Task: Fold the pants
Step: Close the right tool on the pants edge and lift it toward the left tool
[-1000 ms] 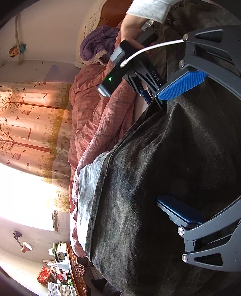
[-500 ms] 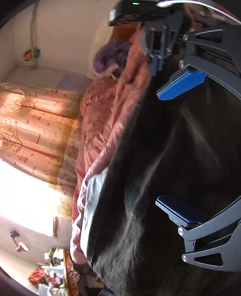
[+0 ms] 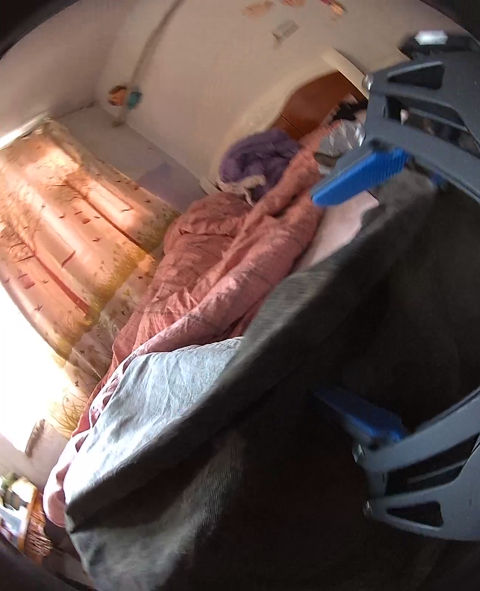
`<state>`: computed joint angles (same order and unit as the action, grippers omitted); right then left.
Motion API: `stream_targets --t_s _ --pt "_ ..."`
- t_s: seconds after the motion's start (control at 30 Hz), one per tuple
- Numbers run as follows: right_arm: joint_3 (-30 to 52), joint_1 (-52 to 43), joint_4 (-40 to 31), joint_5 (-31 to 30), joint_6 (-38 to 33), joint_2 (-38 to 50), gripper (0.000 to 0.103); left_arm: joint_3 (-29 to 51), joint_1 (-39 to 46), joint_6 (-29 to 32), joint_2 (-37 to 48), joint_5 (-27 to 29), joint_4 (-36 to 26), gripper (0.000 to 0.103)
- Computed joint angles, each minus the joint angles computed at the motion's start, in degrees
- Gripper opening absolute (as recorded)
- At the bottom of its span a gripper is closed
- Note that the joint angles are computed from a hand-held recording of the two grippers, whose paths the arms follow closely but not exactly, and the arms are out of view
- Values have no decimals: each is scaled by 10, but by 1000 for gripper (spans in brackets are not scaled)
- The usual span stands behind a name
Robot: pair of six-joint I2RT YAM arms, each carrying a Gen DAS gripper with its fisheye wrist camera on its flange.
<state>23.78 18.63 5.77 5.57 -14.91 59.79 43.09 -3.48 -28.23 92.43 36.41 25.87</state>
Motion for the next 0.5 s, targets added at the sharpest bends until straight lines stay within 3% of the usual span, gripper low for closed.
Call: stream_targets --t_s 0.03,0.1,0.2,0.33,0.4,0.5 --pt "-13 11 4 9 0 -9 4 -1 5 -6 -1 -1 -3 67" --pt "-32 36 5 36 -3 -34 4 5 8 -8 -2 -9 -21 57" --pt "-40 44 -34 23 8 -76 4 3 21 -41 11 17 0 53" --pt "-51 60 -66 19 30 -99 2 -10 3 -11 -23 -69 -26 15" --pt "-51 59 -86 1 45 -97 2 -32 -10 14 -55 -108 -8 11" --pt "-74 92 -76 71 63 -139 2 -85 -32 40 -106 -157 68 5"
